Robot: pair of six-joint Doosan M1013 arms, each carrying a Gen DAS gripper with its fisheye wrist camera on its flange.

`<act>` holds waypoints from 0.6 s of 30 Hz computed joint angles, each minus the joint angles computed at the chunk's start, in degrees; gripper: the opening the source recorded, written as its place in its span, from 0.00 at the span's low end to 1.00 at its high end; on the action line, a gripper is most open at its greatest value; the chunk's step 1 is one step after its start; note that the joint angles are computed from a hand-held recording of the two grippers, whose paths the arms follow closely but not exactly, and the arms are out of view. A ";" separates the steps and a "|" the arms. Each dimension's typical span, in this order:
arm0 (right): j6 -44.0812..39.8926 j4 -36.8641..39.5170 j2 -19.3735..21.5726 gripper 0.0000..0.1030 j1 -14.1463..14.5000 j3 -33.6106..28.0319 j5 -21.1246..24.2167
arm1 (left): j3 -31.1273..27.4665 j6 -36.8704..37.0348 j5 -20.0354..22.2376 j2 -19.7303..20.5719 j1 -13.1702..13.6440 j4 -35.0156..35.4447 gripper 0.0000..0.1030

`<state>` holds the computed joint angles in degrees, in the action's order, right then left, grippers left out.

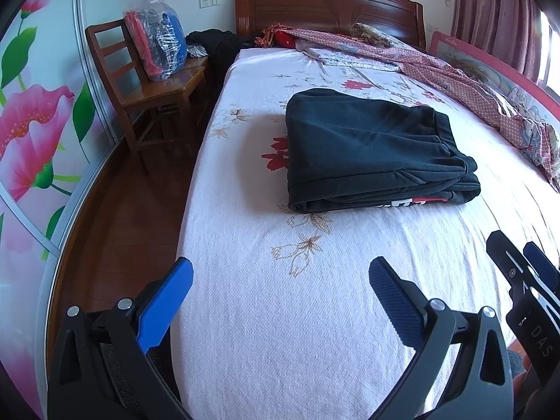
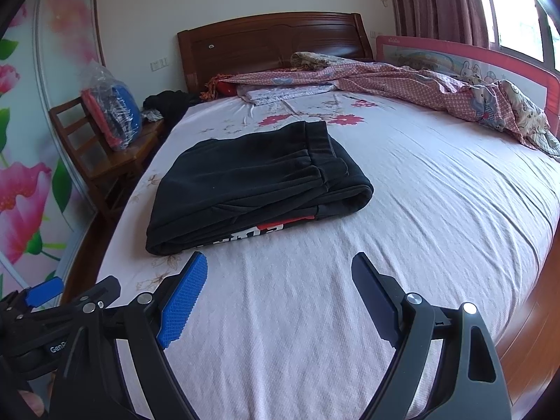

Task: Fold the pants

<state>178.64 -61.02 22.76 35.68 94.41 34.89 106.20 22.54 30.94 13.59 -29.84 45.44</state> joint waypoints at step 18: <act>0.75 -0.60 0.03 0.81 0.01 -0.04 -0.25 | 0.01 0.18 -0.28 -0.07 -0.04 0.13 0.98</act>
<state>179.39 -61.62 22.79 35.70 94.37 34.65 106.21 22.72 30.66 13.52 -29.88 45.57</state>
